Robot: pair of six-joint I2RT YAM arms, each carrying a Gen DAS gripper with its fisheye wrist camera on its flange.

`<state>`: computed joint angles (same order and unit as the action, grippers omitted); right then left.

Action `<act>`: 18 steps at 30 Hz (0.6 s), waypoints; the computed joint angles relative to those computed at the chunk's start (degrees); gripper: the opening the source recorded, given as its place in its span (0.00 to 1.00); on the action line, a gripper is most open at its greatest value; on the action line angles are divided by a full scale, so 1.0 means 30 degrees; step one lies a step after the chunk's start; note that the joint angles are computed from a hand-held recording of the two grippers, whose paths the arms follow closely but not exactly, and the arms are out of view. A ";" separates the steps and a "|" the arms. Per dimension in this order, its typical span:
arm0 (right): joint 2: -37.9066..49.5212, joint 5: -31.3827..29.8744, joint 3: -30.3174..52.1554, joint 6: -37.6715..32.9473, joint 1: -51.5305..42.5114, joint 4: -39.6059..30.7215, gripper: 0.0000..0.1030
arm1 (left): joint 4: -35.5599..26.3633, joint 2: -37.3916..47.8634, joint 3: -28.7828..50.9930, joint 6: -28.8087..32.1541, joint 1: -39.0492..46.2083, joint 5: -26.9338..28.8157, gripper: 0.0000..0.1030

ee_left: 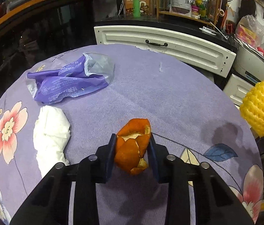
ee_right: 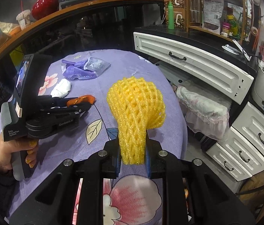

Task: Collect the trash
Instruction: 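Grasp the orange peel with the left gripper while the right gripper holds the net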

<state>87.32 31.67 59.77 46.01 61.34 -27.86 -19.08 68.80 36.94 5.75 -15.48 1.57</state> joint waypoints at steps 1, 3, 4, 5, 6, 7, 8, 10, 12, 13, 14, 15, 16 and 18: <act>-0.0126 0.0063 -0.0137 0.0139 0.0100 0.0027 0.19 | -0.0065 -0.0193 -0.0080 0.0015 0.0010 0.0090 0.28; -0.0446 0.0418 -0.0471 0.0651 0.0509 -0.0016 0.19 | -0.0308 -0.1000 -0.0452 0.0049 0.0106 0.0345 0.28; -0.0594 0.0572 -0.0620 0.0853 0.0696 -0.0059 0.19 | -0.0471 -0.1572 -0.0711 0.0052 0.0118 0.0422 0.27; -0.0810 0.0856 -0.0831 0.1187 0.1008 -0.0127 0.19 | -0.0785 -0.2470 -0.1078 0.0085 0.0137 0.0479 0.27; -0.1010 0.1075 -0.1007 0.1494 0.1285 -0.0223 0.19 | -0.1084 -0.3329 -0.1413 0.0075 0.0096 0.0505 0.27; -0.1267 0.1225 -0.1249 0.1827 0.1576 -0.0267 0.19 | -0.1341 -0.3982 -0.1638 0.0081 0.0076 0.0572 0.27; -0.1678 0.1399 -0.1620 0.2349 0.2002 -0.0275 0.19 | -0.1983 -0.5326 -0.2048 0.0080 0.0087 0.0749 0.27; -0.2405 0.2058 -0.2239 0.3500 0.3077 -0.0645 0.19 | -0.3272 -0.7512 -0.2533 -0.0003 -0.0108 0.0926 0.27; -0.2996 0.2856 -0.2694 0.4835 0.4245 -0.1424 0.19 | -0.4751 -0.9970 -0.2991 -0.0164 -0.0711 0.0711 0.27; -0.3172 0.3093 -0.2833 0.5313 0.4652 -0.1714 0.19 | -0.5885 -1.1617 -0.3175 -0.0298 -0.1161 0.0647 0.27; -0.3412 0.3472 -0.3008 0.6180 0.5375 -0.2306 0.19 | -0.6864 -1.2897 -0.3243 -0.0540 -0.1663 0.0538 0.27; -0.3532 0.3919 -0.3061 0.7219 0.6145 -0.3136 0.19 | -0.7743 -1.3917 -0.3201 -0.0788 -0.2141 0.0402 0.27; -0.3551 0.4239 -0.3031 0.7960 0.6673 -0.3784 0.19 | -0.8775 -1.5107 -0.3126 -0.1277 -0.2949 0.0023 0.27; -0.3445 0.5176 -0.2856 1.0539 0.8426 -0.5973 0.19 | -1.0547 -1.6993 -0.2818 -0.3077 -0.5682 -0.1680 0.27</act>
